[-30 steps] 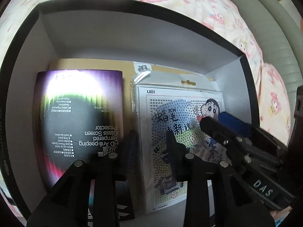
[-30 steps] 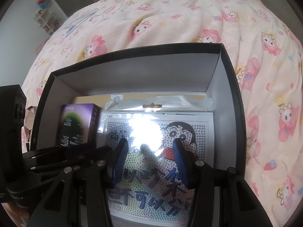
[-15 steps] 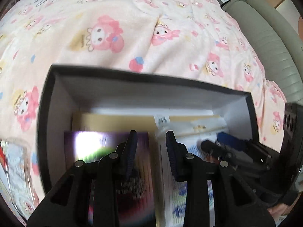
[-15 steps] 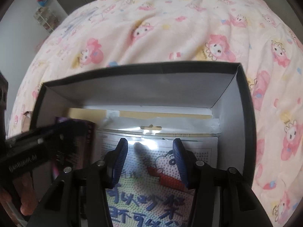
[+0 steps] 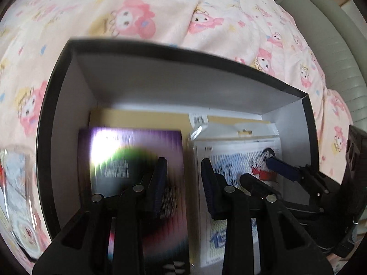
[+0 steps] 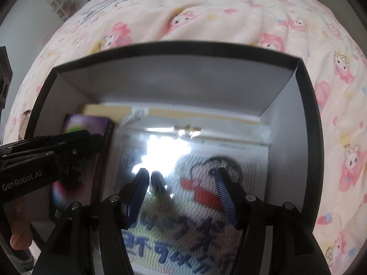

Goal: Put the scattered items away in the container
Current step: 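Open the left gripper and withdraw it toward the clear phone case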

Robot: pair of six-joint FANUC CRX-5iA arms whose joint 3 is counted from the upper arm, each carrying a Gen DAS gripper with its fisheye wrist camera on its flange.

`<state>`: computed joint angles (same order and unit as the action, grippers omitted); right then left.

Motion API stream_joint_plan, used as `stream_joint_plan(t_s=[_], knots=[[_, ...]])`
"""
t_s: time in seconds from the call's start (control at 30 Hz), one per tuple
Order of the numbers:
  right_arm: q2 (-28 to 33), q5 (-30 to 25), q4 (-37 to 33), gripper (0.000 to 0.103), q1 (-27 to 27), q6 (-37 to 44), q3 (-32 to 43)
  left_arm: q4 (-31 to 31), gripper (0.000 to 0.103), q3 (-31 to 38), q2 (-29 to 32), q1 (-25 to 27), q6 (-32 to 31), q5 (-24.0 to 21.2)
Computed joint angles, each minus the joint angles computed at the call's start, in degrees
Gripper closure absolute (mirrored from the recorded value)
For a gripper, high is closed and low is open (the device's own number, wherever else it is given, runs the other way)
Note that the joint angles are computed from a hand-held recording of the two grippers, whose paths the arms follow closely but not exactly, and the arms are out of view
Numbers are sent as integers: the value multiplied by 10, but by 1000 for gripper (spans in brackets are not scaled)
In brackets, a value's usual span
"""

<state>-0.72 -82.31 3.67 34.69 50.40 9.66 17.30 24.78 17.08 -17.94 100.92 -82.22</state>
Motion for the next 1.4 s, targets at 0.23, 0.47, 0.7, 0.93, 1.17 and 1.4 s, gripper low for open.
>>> stream_joint_plan(t_s=[0.23, 0.47, 0.7, 0.93, 1.17, 1.4], knots=[[-22, -16, -20, 47, 6, -17, -6, 10, 72, -56, -51, 3, 6, 0], [-109, 11, 118, 47, 113, -128, -80, 7, 63, -132, -152, -6, -19, 64], [-144, -3, 206, 46, 216, -224, -102, 14, 55, -172, -225, -15, -35, 86], [-171, -10, 233, 46, 300, -323, -133, 14, 52, -196, -282, -8, -53, 62], [-143, -32, 282, 46, 376, -346, -110, 51, 52, -249, -356, 60, -89, 38], [-81, 41, 245, 46, 374, -291, -52, 73, 52, -293, -424, 191, -142, -5]])
